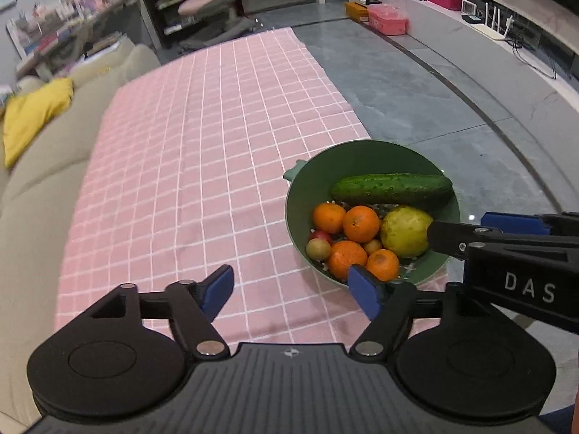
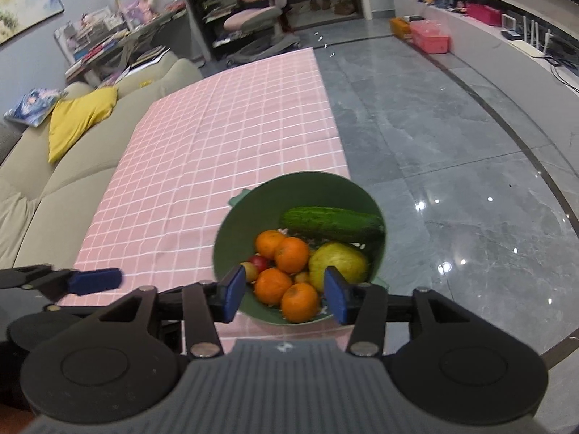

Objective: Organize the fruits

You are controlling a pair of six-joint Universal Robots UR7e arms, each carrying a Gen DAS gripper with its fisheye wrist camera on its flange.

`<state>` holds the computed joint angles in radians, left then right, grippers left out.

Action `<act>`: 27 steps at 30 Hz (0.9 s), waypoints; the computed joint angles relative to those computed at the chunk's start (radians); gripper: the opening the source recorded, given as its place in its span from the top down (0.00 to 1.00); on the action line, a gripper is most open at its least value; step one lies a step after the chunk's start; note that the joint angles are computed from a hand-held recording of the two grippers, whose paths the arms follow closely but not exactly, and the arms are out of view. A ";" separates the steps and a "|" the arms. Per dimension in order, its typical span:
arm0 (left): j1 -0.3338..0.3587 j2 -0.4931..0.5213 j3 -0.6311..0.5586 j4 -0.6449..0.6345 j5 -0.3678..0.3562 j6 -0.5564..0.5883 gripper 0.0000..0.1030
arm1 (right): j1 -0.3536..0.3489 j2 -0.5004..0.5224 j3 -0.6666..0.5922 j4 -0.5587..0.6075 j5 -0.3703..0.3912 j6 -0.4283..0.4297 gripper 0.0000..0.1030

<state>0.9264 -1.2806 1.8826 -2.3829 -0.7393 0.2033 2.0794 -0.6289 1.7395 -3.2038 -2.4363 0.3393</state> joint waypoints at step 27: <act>0.025 0.031 -0.005 -0.013 -0.009 -0.077 0.15 | -0.055 0.018 0.046 -0.073 -0.034 -0.071 0.51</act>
<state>0.9513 -1.2498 1.8777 -2.3962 -0.7483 0.1265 2.0247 -0.6104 1.7852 -3.2771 -2.4700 0.2678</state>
